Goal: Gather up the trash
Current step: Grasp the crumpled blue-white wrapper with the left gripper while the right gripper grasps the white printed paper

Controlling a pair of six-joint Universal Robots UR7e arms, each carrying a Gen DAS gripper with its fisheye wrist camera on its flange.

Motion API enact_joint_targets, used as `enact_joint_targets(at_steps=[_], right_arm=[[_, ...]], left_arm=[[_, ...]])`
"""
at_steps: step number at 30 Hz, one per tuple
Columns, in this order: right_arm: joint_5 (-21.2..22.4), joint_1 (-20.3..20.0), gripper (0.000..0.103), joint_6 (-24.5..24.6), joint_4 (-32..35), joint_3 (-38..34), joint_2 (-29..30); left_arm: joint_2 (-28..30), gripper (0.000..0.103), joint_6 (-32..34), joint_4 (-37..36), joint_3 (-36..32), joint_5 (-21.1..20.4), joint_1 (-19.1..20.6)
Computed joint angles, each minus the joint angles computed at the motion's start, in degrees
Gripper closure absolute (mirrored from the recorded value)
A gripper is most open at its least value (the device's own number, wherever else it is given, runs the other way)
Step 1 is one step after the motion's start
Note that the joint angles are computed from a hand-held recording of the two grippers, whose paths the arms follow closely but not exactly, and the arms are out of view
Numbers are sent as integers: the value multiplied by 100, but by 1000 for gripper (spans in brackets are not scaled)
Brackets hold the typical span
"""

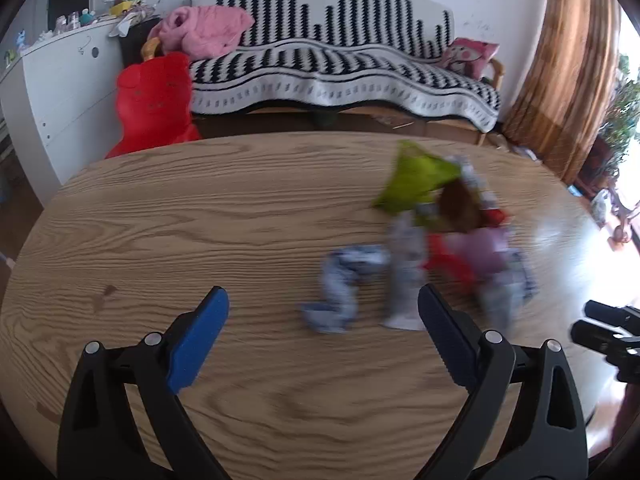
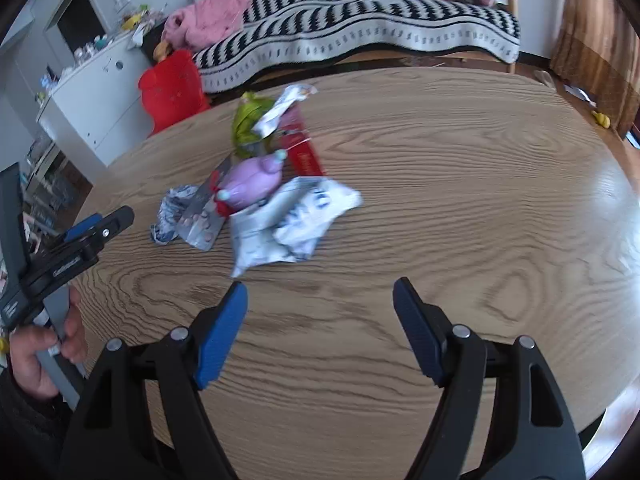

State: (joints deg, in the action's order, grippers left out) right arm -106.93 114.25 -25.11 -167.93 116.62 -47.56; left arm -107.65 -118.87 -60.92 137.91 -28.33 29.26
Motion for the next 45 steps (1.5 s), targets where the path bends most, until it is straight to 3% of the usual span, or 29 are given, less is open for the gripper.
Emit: enact_joint_targets(at_steps=[5,7,11,14,15,16,17,20,24,29,30,32,35,42,45], right_arm=[[-13,90,30,63,43,-182,310],[-1,116,30,102,80,-277,420],[-32,183,30,189,140,-450,603],[12,190,30,221,144,-513,674],[28,196,30,243,159,-545,705],[57,189,30,242,159,-563,723],[76,189,30,246,156,-583,746],[167,194,30,280,150,-661,838],[133,262,30,246,5,-770,1042],[-200,368,30,220,-240,-885,1324],[-214,368,32,198,-248,-892,1337],[-270,371,52,92,-365,-874,1353],[-144,346,71,-36,-423,-751,1224],[4,128,76,-361,-675,-221,498],[48,-58,76,-480,-790,21,86]], left_arm=[[-514,10,1188,-772,334,256,469],[-535,10,2016,-1588,479,435,706],[-372,13,3067,-2761,635,520,1137],[-274,36,3719,-3623,733,447,1459],[-254,47,3724,-3629,735,448,1487],[-218,70,3592,-3394,697,497,1453],[-211,77,3615,-3363,686,479,1424],[-357,78,3171,-2979,633,461,1246],[-333,78,2113,-1774,380,546,857],[-192,78,1693,-1568,251,468,594],[-133,78,1704,-1612,236,452,530],[-33,78,1776,-1725,215,446,481],[137,78,1872,-1874,181,435,395],[474,78,1968,-2229,113,442,111],[694,78,2436,-2924,154,451,28]])
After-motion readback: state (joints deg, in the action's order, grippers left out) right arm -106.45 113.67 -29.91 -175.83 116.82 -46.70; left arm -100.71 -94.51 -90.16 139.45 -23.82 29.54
